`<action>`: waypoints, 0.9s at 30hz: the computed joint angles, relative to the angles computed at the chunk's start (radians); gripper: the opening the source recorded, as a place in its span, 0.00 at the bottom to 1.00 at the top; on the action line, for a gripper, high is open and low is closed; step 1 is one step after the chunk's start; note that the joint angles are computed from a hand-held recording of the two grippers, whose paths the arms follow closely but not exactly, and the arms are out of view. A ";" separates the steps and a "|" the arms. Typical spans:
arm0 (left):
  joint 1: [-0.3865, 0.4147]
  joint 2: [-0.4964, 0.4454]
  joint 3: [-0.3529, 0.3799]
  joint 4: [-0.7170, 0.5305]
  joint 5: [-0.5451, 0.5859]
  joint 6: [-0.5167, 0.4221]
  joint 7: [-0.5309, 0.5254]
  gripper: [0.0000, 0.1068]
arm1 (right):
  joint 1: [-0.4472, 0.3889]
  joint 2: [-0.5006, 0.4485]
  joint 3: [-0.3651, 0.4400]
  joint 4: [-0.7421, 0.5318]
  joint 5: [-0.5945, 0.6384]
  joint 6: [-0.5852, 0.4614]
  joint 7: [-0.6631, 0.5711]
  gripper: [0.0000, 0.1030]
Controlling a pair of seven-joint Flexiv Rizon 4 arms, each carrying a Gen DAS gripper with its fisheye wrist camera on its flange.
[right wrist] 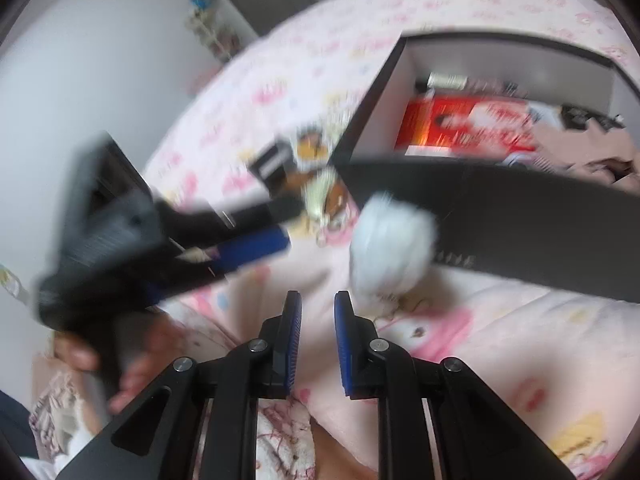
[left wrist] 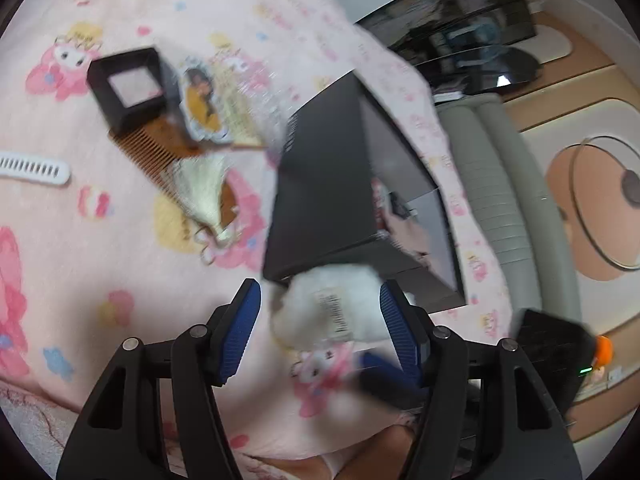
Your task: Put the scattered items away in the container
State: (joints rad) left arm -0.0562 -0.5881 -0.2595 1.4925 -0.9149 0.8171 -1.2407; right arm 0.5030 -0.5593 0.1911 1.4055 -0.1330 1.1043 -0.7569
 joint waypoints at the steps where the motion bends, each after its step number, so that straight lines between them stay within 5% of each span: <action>1: -0.001 -0.008 0.002 -0.009 0.004 -0.006 -0.014 0.59 | 0.017 0.021 -0.037 0.030 -0.023 0.024 0.046 0.14; 8: 0.001 -0.021 0.006 -0.032 0.039 -0.034 -0.030 0.59 | 0.085 0.090 -0.204 0.183 -0.190 0.043 0.502 0.14; 14: -0.022 -0.070 0.043 -0.110 0.164 -0.144 -0.139 0.59 | 0.029 0.037 -0.127 0.112 -0.180 -0.099 0.530 0.14; 23: -0.038 -0.100 0.048 -0.144 0.216 -0.165 -0.192 0.58 | 0.000 -0.005 -0.133 0.093 -0.220 -0.027 0.582 0.20; 27: -0.044 -0.099 0.050 -0.132 0.228 -0.105 -0.220 0.44 | -0.008 -0.021 -0.120 0.070 -0.224 -0.009 0.505 0.20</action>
State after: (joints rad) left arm -0.1002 -0.6866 -0.2092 1.3605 -0.6873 0.7125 -1.4609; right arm 0.4946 -0.5800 0.0707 1.4753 -0.3573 1.0955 -0.2520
